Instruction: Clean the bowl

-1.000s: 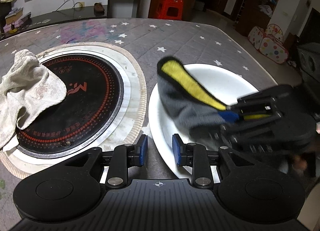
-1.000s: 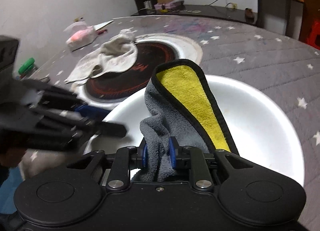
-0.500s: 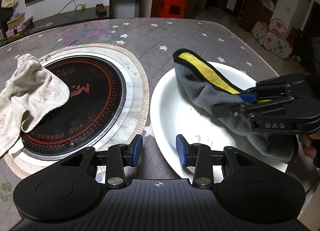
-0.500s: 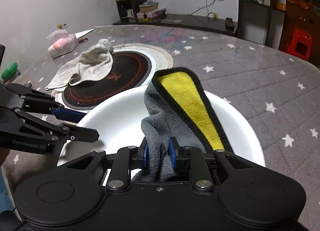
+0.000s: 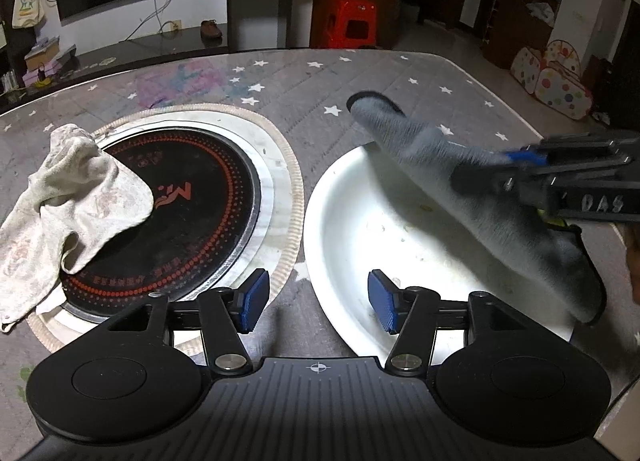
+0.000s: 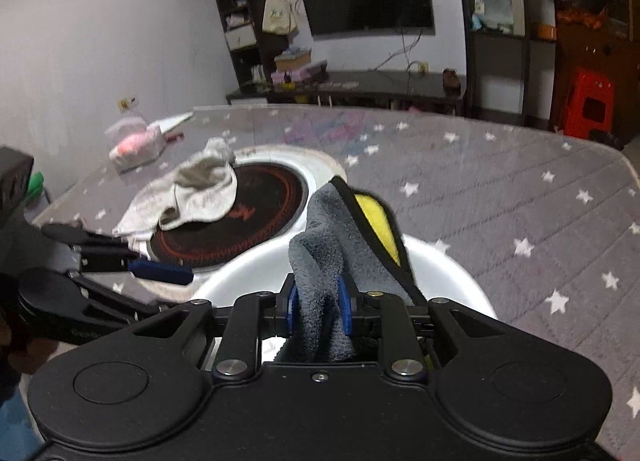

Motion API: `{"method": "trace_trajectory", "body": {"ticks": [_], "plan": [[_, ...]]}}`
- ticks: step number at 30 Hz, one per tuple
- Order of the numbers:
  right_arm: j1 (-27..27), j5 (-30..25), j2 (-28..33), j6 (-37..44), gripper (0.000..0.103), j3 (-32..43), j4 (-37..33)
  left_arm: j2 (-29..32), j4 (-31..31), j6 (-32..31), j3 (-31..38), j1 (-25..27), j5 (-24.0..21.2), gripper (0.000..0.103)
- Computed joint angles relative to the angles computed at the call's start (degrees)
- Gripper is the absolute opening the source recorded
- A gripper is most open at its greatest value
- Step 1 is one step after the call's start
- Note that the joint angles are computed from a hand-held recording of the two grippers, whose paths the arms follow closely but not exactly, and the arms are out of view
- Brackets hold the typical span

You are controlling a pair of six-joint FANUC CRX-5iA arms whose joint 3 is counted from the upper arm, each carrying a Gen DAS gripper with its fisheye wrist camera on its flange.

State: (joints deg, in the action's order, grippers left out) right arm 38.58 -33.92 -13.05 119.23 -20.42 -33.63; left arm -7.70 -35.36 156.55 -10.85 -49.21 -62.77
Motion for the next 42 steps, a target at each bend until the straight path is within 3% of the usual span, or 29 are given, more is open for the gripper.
{"method": "trace_trajectory", "body": {"ticks": [8,16,20,24,29,32,35,42], "plan": [[-1.53,3.32,-3.63,0.06,0.023,-0.60,0.07,1.67,1.79,-2.21,1.10,1.32,0.70,0.055],[-5.27,1.46,-4.79,1.82,0.023,0.57,-2.24,2.50,4.75,-3.81,0.19,3.47,2.69,0.034],[-3.17,-0.47,-4.33,2.38,0.023,-1.01,-1.59,2.78,5.41,-4.33,-0.07,3.76,3.23,0.031],[-0.81,-0.83,-3.56,1.90,0.040,-2.60,-0.55,2.41,5.80,-4.76,-0.51,4.17,3.79,0.031],[2.32,-0.18,-2.12,-0.26,0.047,-3.27,2.23,2.47,5.46,-4.89,-0.49,4.01,3.92,0.031],[4.88,1.74,0.03,-4.89,0.048,-4.04,7.86,2.23,5.63,-4.90,-0.79,4.15,4.32,0.031],[4.43,0.44,2.54,-6.27,0.048,-3.05,8.00,2.14,5.67,-5.06,-0.97,4.21,4.64,0.031],[9.09,6.55,1.04,-13.67,0.047,-7.98,17.19,1.97,5.76,-4.47,-1.44,4.43,5.55,0.031]]}}
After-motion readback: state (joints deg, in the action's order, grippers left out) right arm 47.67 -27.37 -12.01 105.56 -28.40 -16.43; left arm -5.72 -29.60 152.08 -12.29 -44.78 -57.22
